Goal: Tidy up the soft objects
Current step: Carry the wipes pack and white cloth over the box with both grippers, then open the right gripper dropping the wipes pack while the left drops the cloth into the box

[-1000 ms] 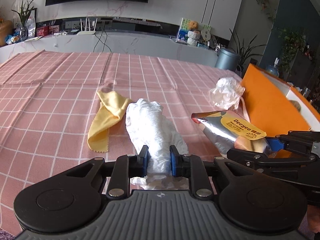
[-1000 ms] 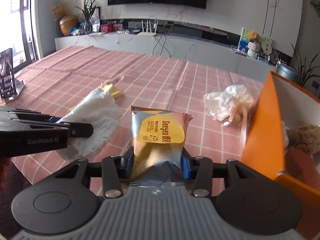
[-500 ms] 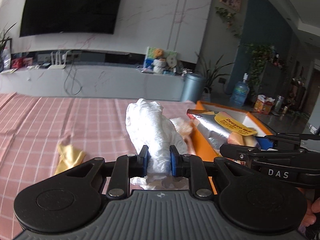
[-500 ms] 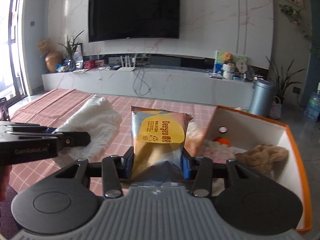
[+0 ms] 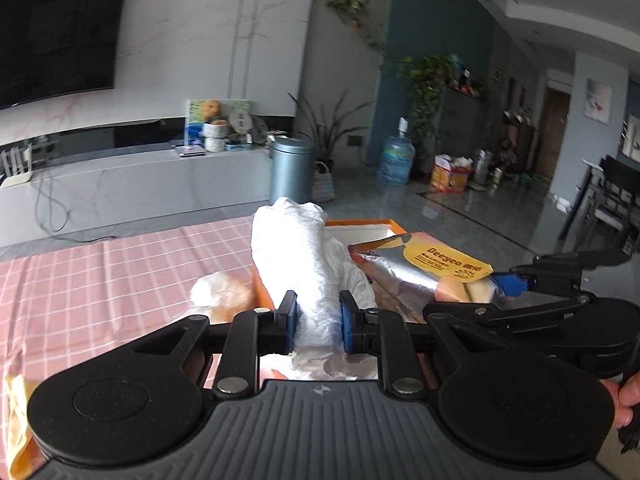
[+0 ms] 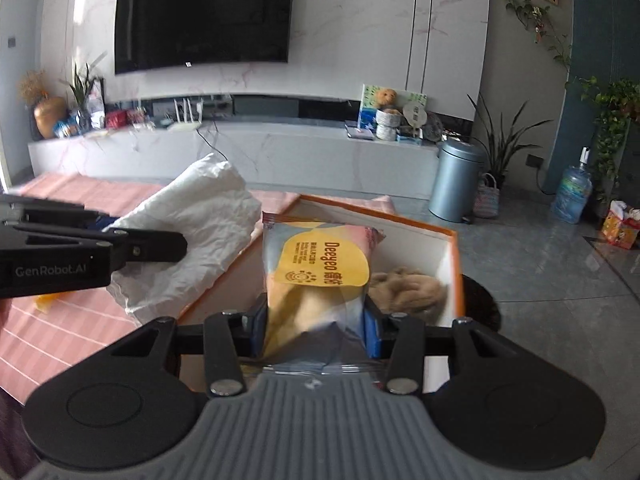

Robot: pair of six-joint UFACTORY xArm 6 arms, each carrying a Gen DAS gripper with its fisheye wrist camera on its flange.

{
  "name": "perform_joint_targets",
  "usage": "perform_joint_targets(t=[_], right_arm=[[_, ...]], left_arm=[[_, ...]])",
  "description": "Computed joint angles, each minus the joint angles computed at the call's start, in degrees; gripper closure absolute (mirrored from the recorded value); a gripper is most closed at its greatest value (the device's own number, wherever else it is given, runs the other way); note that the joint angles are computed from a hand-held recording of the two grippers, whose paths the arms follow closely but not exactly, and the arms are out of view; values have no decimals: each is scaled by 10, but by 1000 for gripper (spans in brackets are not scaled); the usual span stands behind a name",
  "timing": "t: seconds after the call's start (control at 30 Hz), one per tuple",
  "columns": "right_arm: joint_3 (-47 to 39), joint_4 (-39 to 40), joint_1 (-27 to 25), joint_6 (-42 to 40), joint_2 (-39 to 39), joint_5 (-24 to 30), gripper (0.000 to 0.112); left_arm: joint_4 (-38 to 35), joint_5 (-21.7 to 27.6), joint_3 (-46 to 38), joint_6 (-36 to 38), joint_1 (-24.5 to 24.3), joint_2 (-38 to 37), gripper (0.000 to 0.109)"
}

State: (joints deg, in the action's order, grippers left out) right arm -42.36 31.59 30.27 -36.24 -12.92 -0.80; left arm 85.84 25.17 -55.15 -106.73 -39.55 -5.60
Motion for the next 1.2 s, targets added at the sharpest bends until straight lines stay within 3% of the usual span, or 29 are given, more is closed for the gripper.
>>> perform_joint_targets(t=[0.27, 0.5, 0.8, 0.93, 1.2], right_arm=[[-62, -126, -63, 35, 68, 49, 67], [-117, -221, -88, 60, 135, 72, 67], [-180, -344, -96, 109, 204, 87, 67], [-212, -349, -93, 104, 230, 110, 66], [-256, -440, -87, 145, 257, 169, 63]], left_arm=[[-88, -36, -99, 166, 14, 115, 85], [-191, -31, -153, 319, 14, 179, 85], [-309, -1, -210, 487, 19, 240, 85], [-356, 14, -221, 547, 21, 253, 84], [-459, 66, -257, 672, 17, 278, 79]])
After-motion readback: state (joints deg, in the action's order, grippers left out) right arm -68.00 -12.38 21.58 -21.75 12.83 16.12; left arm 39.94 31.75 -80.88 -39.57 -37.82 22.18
